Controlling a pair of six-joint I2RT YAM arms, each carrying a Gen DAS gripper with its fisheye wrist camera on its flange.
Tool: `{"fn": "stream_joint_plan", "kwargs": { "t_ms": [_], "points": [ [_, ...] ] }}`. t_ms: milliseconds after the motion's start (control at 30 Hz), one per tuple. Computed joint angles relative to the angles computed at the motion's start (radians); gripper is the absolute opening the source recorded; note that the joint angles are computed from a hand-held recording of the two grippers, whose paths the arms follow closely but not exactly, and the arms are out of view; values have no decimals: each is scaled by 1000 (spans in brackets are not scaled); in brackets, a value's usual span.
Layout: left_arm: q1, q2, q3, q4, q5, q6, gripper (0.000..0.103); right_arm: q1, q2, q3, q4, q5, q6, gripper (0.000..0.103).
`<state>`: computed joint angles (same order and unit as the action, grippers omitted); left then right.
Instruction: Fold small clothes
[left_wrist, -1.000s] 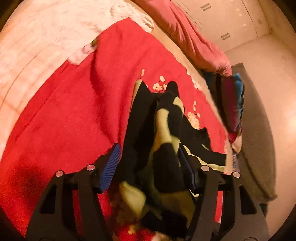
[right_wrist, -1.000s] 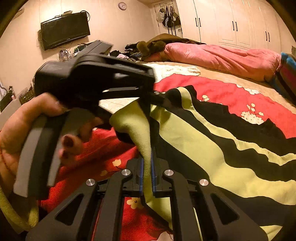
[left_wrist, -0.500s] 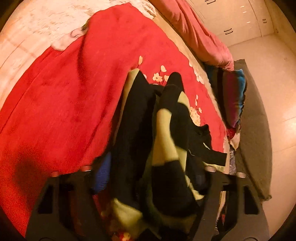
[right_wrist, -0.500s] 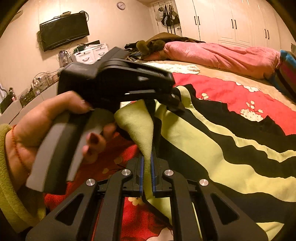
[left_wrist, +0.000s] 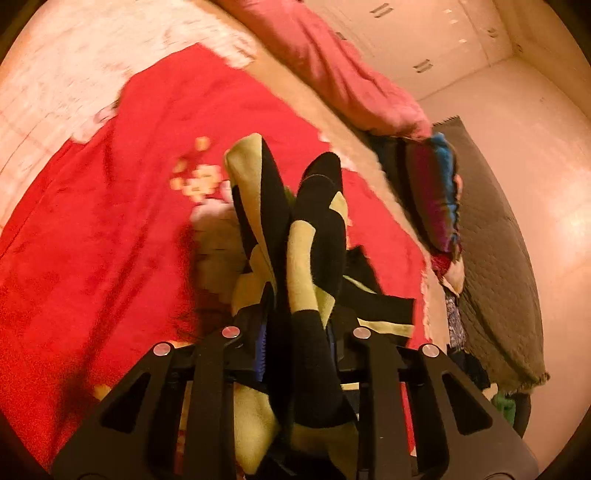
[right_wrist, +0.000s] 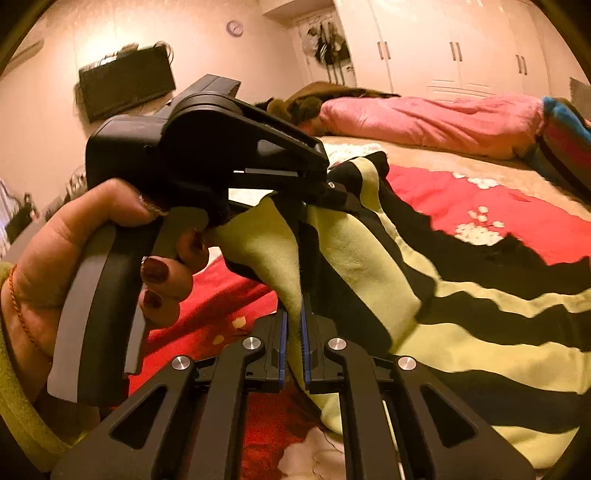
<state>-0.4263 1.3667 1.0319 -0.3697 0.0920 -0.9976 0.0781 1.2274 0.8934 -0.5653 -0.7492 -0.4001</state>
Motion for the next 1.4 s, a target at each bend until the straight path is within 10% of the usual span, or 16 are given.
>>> {"fn": "stream_joint_plan", "kwargs": {
  "t_ms": [667,767,1167,1400],
  "points": [
    [-404,643,774,-299,-227,23,25,-628,193,149,-404,-175,-406,5],
    [-405,609,663,-106,-85,24,53,-679,254,159,-449,-143,-433,8],
    [-472,323,325,-306,-514,-43,57,-790,555,487,-707,-255,-388,58],
    [-472,327,253,-260,-541,8,60,-601,734,784,-726,-150,-181,79]
  ]
}}
